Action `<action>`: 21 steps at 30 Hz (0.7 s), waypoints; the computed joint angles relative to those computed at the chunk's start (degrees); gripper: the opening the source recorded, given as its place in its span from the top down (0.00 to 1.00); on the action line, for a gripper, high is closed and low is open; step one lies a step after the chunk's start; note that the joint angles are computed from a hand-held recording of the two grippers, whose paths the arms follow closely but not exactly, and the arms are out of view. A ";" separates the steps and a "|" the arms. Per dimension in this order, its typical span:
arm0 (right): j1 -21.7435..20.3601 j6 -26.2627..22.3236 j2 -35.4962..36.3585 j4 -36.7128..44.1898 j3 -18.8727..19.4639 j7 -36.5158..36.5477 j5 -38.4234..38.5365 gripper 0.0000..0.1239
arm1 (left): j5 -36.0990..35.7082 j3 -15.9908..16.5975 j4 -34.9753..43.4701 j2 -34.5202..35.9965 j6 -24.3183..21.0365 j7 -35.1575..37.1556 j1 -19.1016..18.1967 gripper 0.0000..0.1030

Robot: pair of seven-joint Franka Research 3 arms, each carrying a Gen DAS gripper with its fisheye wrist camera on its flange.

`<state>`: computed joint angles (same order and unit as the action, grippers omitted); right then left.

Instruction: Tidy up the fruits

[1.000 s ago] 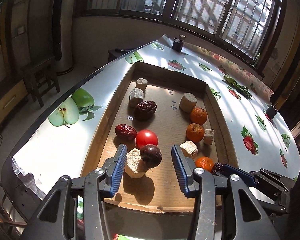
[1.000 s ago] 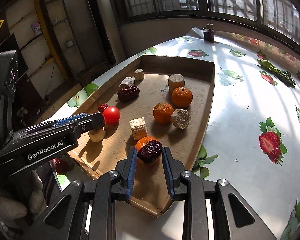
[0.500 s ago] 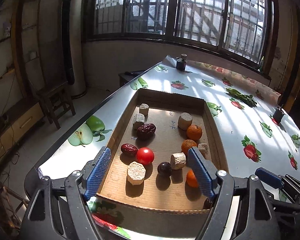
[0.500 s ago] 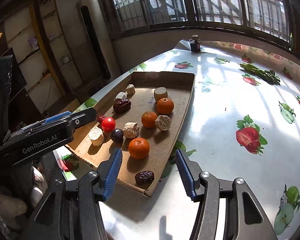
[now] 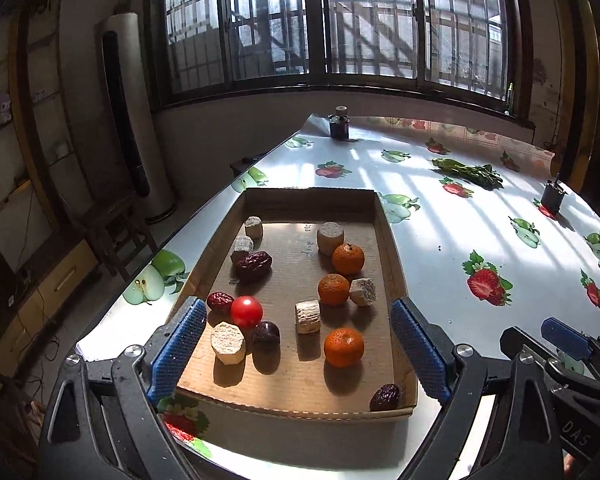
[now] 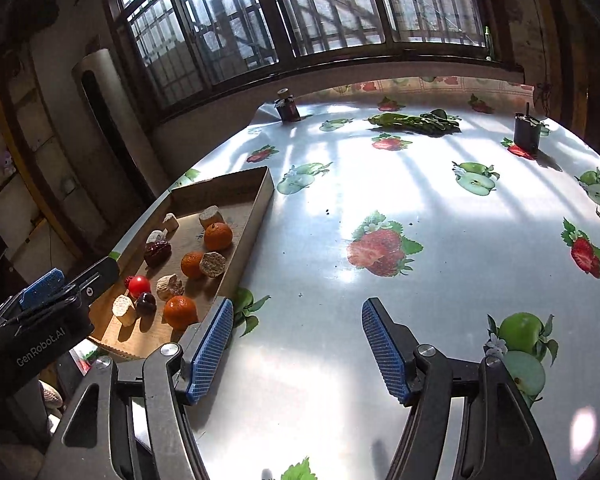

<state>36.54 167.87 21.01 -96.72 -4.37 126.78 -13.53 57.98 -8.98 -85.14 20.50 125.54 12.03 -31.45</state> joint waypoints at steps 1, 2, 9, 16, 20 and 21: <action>0.28 0.24 -0.09 -0.27 -0.36 0.26 -0.44 0.42 | -0.04 -0.10 0.28 0.22 -0.26 0.14 -0.18 0.10; 0.59 0.40 -0.20 -0.49 -0.74 0.57 -0.94 0.41 | -0.12 -0.13 0.52 0.41 -0.39 0.34 -0.27 0.10; 0.98 0.79 -0.31 -0.94 -1.57 1.75 -2.47 0.40 | -1.88 -0.06 1.93 1.67 -0.06 2.21 -0.47 0.10; 0.37 -0.12 -0.01 -0.52 -0.88 1.45 -2.04 0.39 | -3.11 0.34 2.18 2.11 0.52 3.13 -0.57 0.10; 0.73 -0.43 0.20 -0.12 -1.13 1.62 -2.76 0.39 | -3.03 0.50 2.09 2.01 0.57 3.04 -0.67 0.10; 0.95 -0.49 0.26 0.00 -1.36 1.89 -3.13 0.39 | -2.89 0.56 2.10 2.04 0.57 2.84 -0.72 0.10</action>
